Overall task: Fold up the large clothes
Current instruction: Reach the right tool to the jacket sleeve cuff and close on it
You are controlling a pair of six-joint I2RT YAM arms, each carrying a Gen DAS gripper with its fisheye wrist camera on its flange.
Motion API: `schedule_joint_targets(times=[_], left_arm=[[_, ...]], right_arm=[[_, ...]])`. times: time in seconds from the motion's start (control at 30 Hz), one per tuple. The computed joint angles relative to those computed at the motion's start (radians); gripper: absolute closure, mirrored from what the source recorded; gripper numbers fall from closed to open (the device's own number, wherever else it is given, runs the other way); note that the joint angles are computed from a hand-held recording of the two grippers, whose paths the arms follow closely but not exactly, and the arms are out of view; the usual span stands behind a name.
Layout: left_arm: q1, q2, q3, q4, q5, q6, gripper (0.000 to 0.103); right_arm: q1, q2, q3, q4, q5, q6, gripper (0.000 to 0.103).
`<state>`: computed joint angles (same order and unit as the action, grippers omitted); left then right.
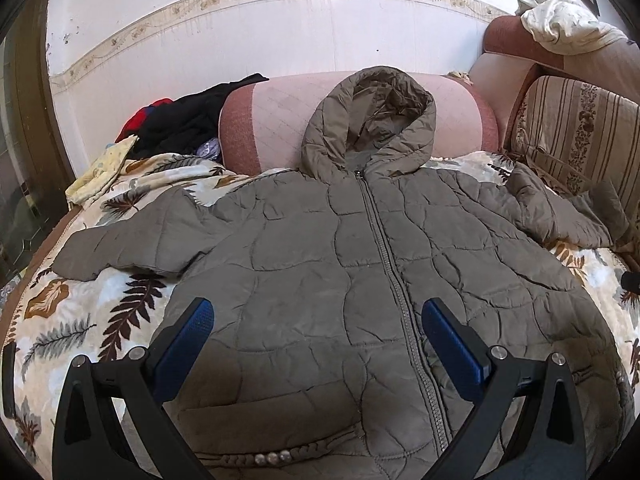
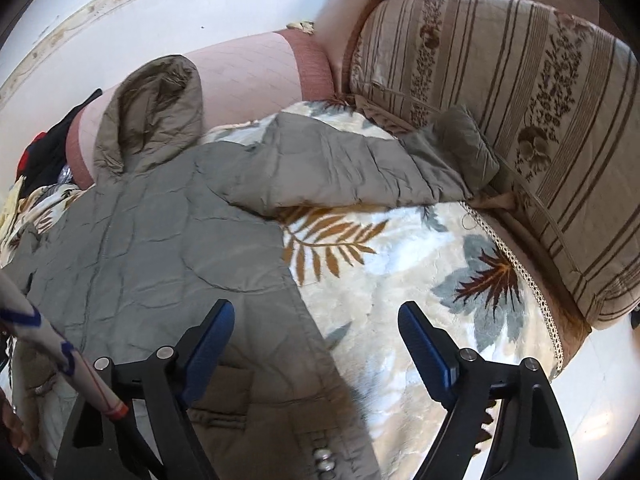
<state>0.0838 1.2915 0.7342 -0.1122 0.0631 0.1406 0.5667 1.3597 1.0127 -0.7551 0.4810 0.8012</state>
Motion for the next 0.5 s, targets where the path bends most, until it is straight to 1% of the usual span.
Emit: schedule_joint_targets(times=[0.07, 0.17, 0.2, 0.3, 0.33, 0.4, 0.47, 0.5], left_arm=[[-0.013, 0.01, 0.002, 0.007, -0.014, -0.004, 0.0], [-0.033, 0.027, 0.001, 0.021, -0.039, 0.003, 0.0], [-0.039, 0.032, -0.001, 0.031, -0.051, 0.006, 0.0], [-0.041, 0.04, -0.003, 0.043, -0.059, 0.012, 0.0], [-0.04, 0.045, -0.001, 0.044, -0.06, 0.011, 0.0], [-0.038, 0.053, 0.003, 0.044, -0.06, 0.009, 0.0], [-0.037, 0.06, 0.005, 0.046, -0.059, 0.01, 0.0], [-0.039, 0.064, 0.004, 0.051, -0.064, 0.013, 0.0]], right_arm=[[-0.01, 0.005, -0.008, 0.019, -0.008, -0.013, 0.017], [-0.023, 0.018, -0.01, 0.042, -0.009, -0.039, 0.021], [-0.034, 0.014, -0.014, 0.054, -0.015, -0.05, 0.024], [-0.094, 0.005, -0.021, 0.077, -0.023, -0.091, 0.025], [-0.117, 0.002, -0.023, 0.082, -0.023, -0.106, 0.026], [-0.183, 0.0, -0.029, 0.095, -0.024, -0.144, 0.03], [-0.255, 0.002, -0.033, 0.111, -0.051, -0.174, 0.036], [-0.299, 0.0, -0.039, 0.127, -0.067, -0.192, 0.037]])
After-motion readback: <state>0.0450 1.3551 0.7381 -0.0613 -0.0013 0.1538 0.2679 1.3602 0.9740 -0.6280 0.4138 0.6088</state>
